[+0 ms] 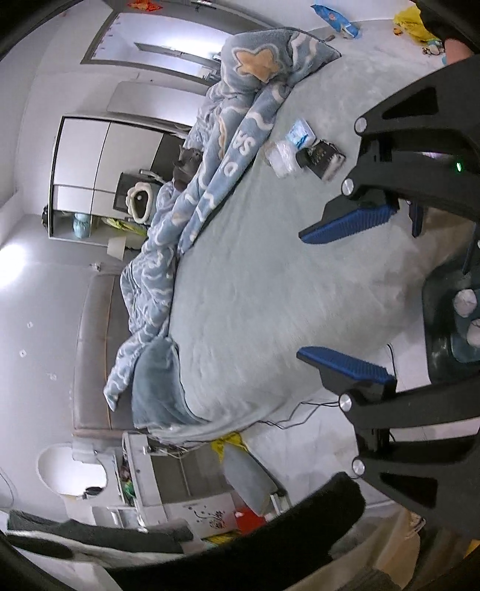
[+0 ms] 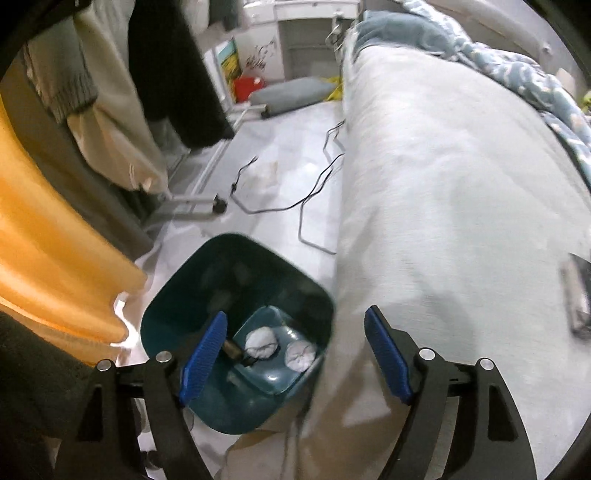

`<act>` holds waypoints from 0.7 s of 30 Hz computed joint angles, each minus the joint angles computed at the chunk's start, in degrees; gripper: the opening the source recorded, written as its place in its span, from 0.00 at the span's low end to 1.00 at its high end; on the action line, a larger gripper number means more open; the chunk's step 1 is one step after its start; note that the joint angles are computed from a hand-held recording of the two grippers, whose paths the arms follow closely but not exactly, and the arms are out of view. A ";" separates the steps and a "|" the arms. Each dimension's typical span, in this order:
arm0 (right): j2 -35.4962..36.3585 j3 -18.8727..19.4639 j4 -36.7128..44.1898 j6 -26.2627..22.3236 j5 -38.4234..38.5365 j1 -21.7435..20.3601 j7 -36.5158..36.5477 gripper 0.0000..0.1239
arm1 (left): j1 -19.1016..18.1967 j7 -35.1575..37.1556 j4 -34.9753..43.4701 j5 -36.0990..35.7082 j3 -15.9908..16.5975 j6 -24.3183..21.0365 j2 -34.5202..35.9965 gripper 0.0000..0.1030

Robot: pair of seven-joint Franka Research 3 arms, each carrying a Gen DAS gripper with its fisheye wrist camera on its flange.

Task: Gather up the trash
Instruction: 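Move both tools back to the bed toward the black Face packet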

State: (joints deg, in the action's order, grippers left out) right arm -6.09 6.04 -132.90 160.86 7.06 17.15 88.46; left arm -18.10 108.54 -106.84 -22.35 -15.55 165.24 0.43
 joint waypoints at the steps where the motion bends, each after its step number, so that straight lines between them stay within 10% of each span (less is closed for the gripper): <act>1: -1.03 -0.31 -0.81 0.27 -0.32 -0.43 0.24 0.63 | -0.27 -0.85 0.45 1.10 -0.23 0.15 0.54 0.61; 21: -15.07 -0.92 -11.54 8.47 -4.34 -13.26 6.14 0.68 | -0.29 -0.60 9.05 5.48 -6.18 -3.66 9.99 0.85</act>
